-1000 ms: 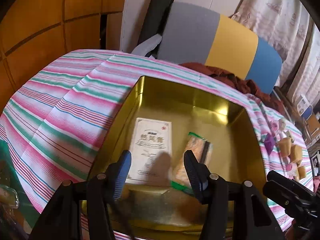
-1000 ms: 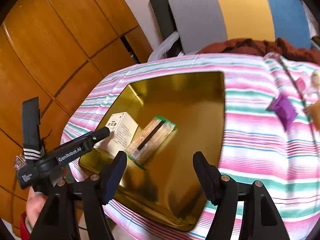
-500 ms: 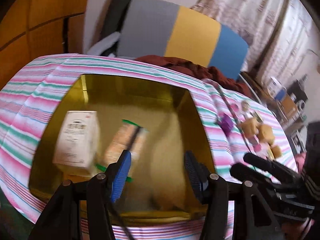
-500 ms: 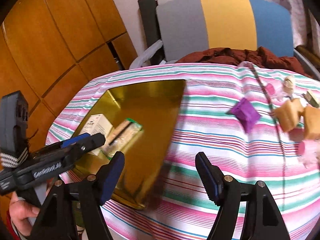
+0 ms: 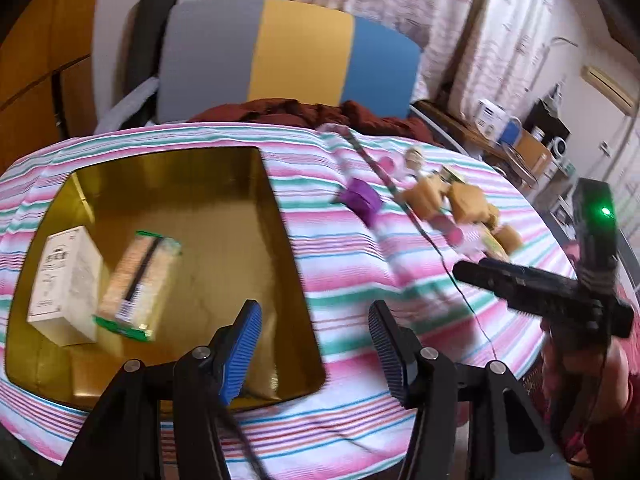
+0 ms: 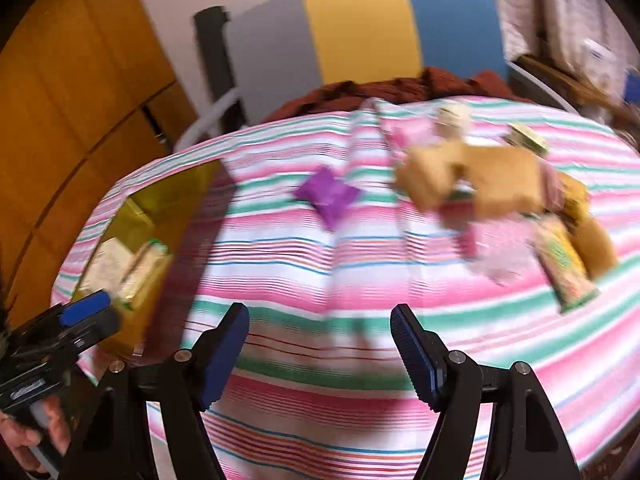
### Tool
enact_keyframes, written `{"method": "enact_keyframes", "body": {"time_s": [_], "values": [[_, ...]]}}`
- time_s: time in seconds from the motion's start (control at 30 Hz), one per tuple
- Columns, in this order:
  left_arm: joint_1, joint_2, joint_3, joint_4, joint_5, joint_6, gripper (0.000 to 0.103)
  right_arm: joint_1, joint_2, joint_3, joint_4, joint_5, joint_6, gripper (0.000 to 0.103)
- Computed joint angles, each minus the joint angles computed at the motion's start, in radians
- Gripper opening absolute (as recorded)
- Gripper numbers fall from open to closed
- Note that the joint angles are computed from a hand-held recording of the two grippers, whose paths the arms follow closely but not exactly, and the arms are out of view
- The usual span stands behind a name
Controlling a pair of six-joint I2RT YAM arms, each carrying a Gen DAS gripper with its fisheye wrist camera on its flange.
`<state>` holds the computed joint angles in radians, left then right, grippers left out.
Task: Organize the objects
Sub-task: 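Move back to the items and grasp the pink hair roller with the right tool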
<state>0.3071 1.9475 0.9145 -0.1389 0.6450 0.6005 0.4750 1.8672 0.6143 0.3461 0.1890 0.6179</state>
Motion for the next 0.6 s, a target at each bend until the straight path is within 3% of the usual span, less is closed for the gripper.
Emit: {"method": "enact_keyframes", "body": {"time_s": [0.2,0.27,0.37,0.6], "values": [[-0.051,-0.025,-0.073,0.027,0.012,-0.004,0.057,-0.175,-0.007,-0.092,0.046,-0.025,-0.07,0.076],[-0.074,-0.033,-0.102,0.045,0.007,-0.014,0.057,-0.228,-0.004,-0.099,0.06,-0.034,-0.115,0.082],[-0.113,-0.038,-0.132,0.065,-0.017,-0.023,0.057,-0.302,0.01,-0.088,0.074,-0.043,-0.201,0.088],[-0.174,-0.062,-0.186,0.111,-0.06,-0.029,0.057,-0.394,0.104,0.012,0.059,-0.079,-0.33,0.088]]}}
